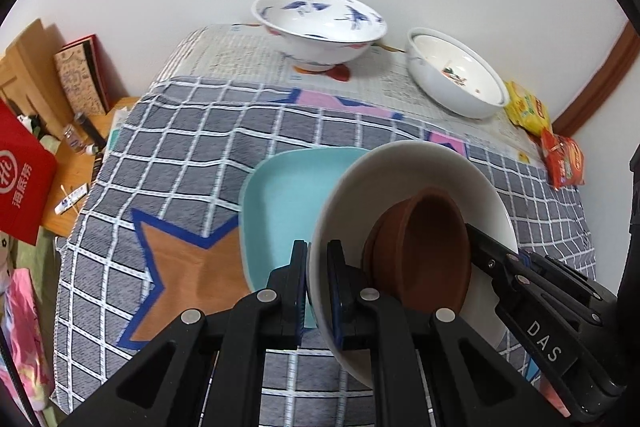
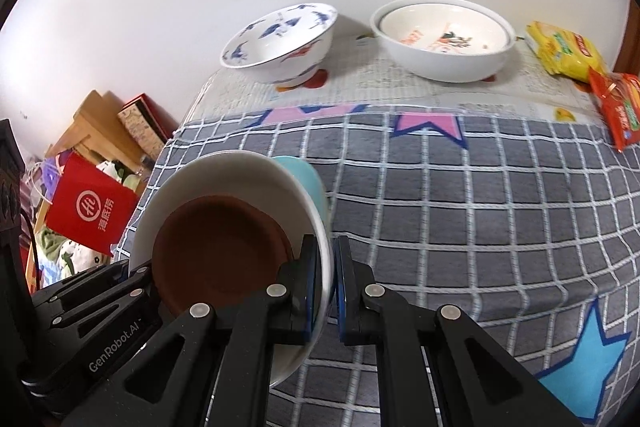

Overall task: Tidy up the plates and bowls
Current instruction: 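Carry the white bowl with both grippers over the teal plate stack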

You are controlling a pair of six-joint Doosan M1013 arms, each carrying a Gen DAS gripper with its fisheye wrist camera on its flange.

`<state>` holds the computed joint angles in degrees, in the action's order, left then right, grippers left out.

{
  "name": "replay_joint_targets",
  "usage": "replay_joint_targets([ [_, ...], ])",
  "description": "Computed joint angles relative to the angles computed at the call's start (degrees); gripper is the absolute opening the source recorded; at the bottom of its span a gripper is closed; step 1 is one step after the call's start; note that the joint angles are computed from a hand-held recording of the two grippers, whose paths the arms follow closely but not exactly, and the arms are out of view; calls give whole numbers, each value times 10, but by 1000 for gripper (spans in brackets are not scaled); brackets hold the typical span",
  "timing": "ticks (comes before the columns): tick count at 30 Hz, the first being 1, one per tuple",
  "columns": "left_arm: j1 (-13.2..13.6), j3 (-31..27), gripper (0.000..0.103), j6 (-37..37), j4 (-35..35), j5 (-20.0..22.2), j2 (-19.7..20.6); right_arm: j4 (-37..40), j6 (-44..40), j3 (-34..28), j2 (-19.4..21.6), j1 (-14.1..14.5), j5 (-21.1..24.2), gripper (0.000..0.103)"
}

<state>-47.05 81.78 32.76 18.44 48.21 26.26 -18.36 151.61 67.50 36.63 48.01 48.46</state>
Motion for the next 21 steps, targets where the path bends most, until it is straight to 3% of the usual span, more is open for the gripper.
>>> replay_joint_targets([
  [21, 33, -7, 10, 28, -57, -14, 33, 53, -73, -64, 60, -18, 25, 8],
])
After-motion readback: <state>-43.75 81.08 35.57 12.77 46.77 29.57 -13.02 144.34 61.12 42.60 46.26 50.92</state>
